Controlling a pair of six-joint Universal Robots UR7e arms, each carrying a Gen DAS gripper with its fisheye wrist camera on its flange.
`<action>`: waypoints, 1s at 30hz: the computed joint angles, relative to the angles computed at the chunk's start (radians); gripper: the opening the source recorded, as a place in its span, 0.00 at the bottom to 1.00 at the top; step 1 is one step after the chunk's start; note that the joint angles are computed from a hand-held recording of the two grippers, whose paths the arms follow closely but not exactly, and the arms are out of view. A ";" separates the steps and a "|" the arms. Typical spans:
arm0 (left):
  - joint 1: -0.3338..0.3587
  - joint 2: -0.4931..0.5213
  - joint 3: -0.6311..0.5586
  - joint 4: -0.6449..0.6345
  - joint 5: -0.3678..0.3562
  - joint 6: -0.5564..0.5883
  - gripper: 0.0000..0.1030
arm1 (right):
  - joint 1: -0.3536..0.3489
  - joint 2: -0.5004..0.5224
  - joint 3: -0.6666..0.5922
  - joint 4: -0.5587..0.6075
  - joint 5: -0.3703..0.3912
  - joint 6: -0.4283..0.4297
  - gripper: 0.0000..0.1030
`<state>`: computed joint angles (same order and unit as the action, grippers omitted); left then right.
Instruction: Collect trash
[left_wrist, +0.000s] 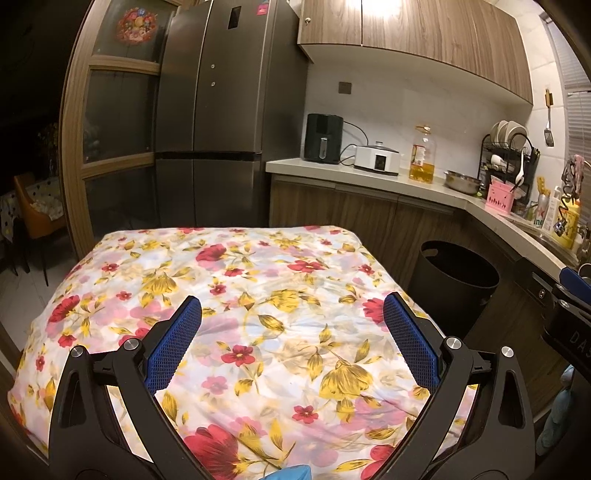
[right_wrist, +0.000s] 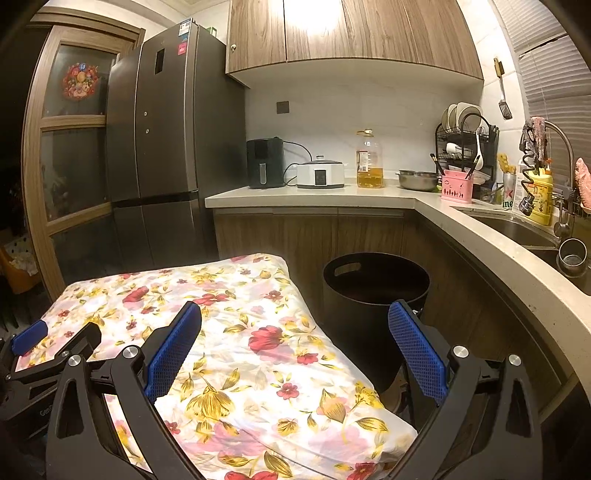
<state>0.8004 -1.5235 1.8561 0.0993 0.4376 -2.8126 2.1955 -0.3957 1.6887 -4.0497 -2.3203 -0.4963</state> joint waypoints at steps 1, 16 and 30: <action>0.002 0.002 -0.002 0.002 0.002 -0.001 0.94 | 0.000 -0.001 0.001 0.001 0.000 0.001 0.95; -0.001 0.006 -0.003 0.017 0.004 -0.020 0.94 | -0.004 -0.008 0.001 0.009 0.001 0.009 0.95; -0.002 0.016 -0.002 -0.006 0.006 0.021 0.86 | -0.007 -0.009 0.003 0.007 -0.002 0.015 0.95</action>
